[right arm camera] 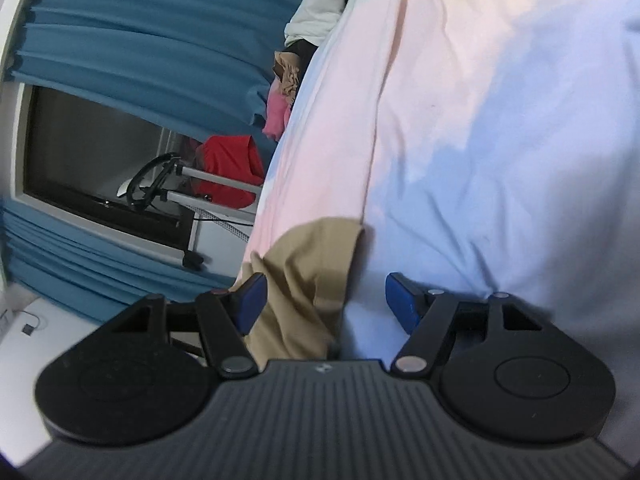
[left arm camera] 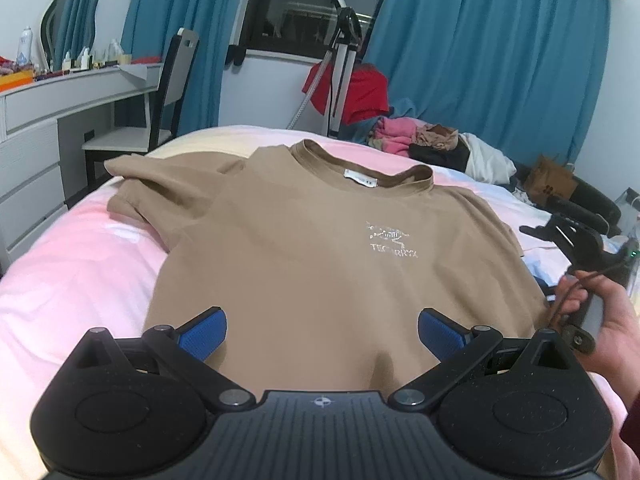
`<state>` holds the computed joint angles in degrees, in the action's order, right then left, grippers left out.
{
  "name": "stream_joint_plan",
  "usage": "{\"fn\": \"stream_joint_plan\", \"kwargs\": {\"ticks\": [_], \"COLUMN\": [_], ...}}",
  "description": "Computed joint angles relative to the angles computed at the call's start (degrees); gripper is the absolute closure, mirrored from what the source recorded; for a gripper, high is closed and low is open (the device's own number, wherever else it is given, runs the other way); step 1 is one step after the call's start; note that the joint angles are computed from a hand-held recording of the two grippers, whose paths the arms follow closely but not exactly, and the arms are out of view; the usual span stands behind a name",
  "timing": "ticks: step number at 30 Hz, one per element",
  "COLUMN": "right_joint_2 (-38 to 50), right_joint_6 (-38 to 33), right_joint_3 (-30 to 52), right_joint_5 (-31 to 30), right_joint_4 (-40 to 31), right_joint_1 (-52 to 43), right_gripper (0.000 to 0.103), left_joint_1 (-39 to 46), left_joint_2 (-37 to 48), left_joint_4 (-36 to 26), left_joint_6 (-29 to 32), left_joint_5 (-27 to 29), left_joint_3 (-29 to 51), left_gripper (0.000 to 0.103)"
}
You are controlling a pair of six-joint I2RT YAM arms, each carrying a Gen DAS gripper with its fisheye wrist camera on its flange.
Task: Fold clothes
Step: 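Grasp the shirt's side edge with the right gripper and lift it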
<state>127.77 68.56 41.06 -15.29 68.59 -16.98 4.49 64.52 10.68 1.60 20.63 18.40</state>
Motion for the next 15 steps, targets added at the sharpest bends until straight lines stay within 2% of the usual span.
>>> {"fn": "stream_joint_plan", "kwargs": {"ticks": [1,2,3,6,12,15], "right_joint_2": [0.6,0.9,0.9,0.3,-5.9,-10.3], "right_joint_6": [-0.8,-1.7,-2.7,-7.6,-15.1,-24.4], "right_joint_3": [1.3,3.1,4.7,7.9,7.5,7.9], "right_joint_5": [0.7,0.7,0.5,0.1,7.3,12.4], "right_joint_4": [-0.4,-2.3,-4.8,-9.1,-12.5,-16.5], "right_joint_1": [0.4,0.7,0.8,0.4,-1.6,-2.4], "right_gripper": [0.053,0.072,0.085,0.096,0.098,0.098], "left_joint_1": [-0.2,-0.4,-0.6,-1.3,-2.2,-3.0], "left_joint_2": [1.3,2.5,3.5,5.8,5.3,5.2], "left_joint_4": [0.8,1.5,2.0,2.7,4.5,5.2], "left_joint_6": [-0.2,-0.5,-0.5,-0.4,-0.2,0.0], "left_joint_5": [0.0,-0.1,-0.3,-1.2,-1.9,-2.6], "left_joint_3": [0.2,0.4,0.5,1.0,0.1,-0.1], "left_gripper": [0.0,0.0,0.0,0.0,0.0,0.0]}}
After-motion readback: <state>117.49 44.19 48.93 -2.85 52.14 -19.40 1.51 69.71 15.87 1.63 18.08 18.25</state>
